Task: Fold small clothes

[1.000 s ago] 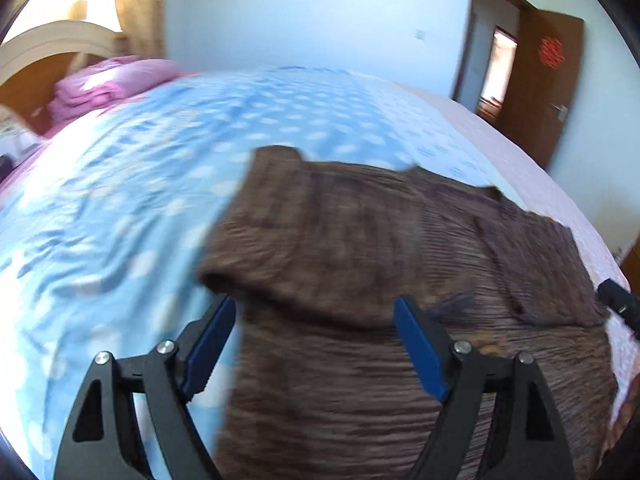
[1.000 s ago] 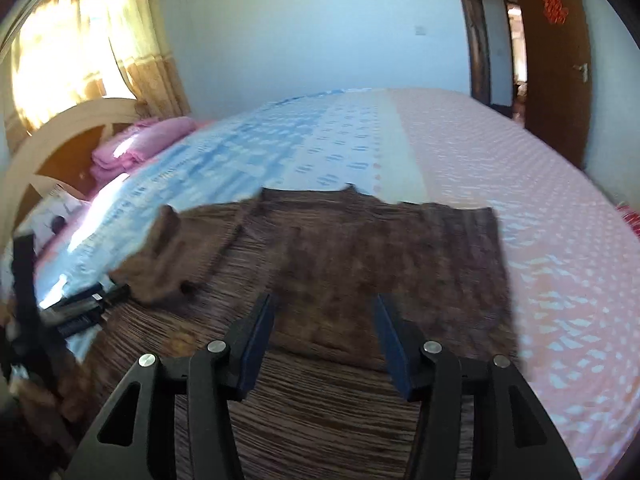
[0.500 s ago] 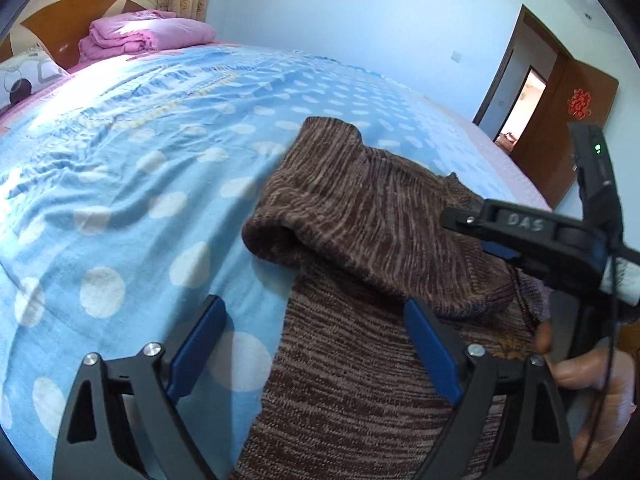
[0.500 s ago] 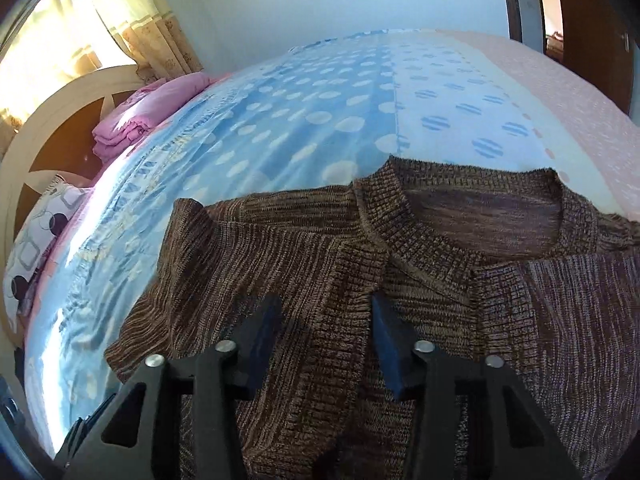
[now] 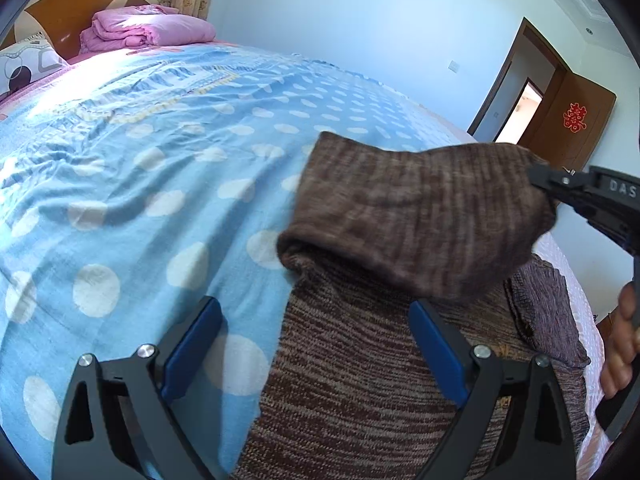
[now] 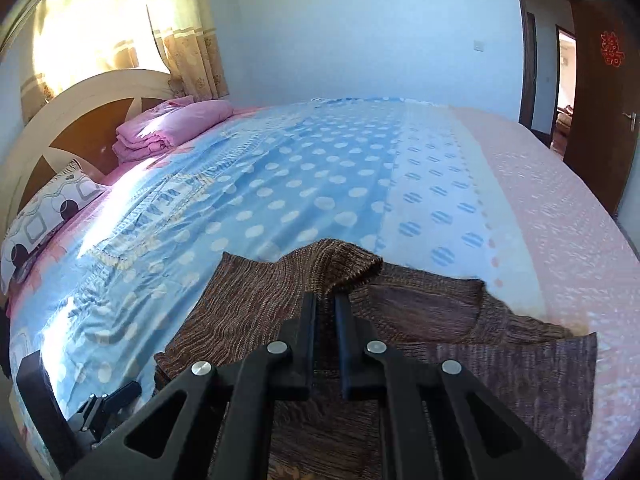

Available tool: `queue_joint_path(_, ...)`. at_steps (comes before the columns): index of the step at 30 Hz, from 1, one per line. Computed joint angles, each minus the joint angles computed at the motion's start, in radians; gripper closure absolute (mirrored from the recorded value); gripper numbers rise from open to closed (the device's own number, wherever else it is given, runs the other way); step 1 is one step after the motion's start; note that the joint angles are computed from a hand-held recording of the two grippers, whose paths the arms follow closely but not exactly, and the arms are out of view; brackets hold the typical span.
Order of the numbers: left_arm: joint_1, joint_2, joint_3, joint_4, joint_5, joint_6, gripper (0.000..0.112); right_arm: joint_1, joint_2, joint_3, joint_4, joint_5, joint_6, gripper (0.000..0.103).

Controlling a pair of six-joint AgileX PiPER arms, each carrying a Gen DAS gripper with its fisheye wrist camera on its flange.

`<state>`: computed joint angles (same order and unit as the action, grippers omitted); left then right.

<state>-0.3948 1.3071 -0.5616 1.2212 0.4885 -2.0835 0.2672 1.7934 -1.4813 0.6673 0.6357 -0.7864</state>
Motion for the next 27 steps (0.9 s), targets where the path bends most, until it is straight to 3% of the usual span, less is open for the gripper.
queue_joint_path(4, 0.011, 0.012, -0.005, 0.006, -0.006, 0.004, 0.015, -0.050, 0.070, -0.054, -0.065, 0.027, 0.061, 0.093)
queue_joint_path(6, 0.013, 0.015, -0.006, 0.005, -0.006, 0.008, 0.015, -0.100, 0.126, -0.085, 0.001, 0.078, 0.029, 0.087)
queue_joint_path(8, 0.016, 0.015, -0.007, 0.006, -0.009, 0.009, 0.015, -0.155, 0.132, -0.060, 0.060, 0.067, 0.042, 0.080)
queue_joint_path(10, 0.014, 0.017, -0.008, 0.006, -0.007, 0.008, 0.015, -0.231, 0.114, -0.004, 0.218, 0.094, -0.033, 0.059)
queue_joint_path(11, 0.014, 0.018, -0.009, 0.003, -0.006, 0.011, 0.015, -0.272, 0.096, 0.036, 0.298, 0.118, -0.080, 0.054)
queue_joint_path(14, 0.017, 0.017, -0.007, 0.006, -0.008, 0.013, 0.015, -0.325, 0.050, 0.129, 0.379, 0.171, -0.160, 0.052)
queue_joint_path(17, 0.017, 0.018, -0.006, 0.008, -0.008, 0.011, 0.015, -0.299, 0.026, 0.184, 0.315, 0.186, -0.164, 0.052)
queue_joint_path(18, 0.017, 0.018, -0.007, 0.007, -0.007, 0.013, 0.015, -0.283, 0.019, 0.203, 0.307, 0.171, -0.173, 0.054)
queue_joint_path(20, 0.017, 0.019, -0.008, 0.003, -0.006, 0.018, 0.015, -0.239, 0.005, 0.245, 0.293, 0.107, -0.204, 0.068)
queue_joint_path(21, 0.019, 0.019, -0.008, 0.002, -0.007, 0.020, 0.015, -0.216, 0.013, 0.244, 0.267, 0.084, -0.194, 0.088)
queue_joint_path(22, 0.020, 0.019, -0.008, 0.000, -0.007, 0.025, 0.015, -0.194, 0.024, 0.235, 0.224, 0.071, -0.161, 0.098)
queue_joint_path(27, 0.024, 0.021, -0.010, -0.003, -0.011, 0.033, 0.015, -0.193, -0.048, 0.302, 0.307, 0.035, -0.286, 0.099)
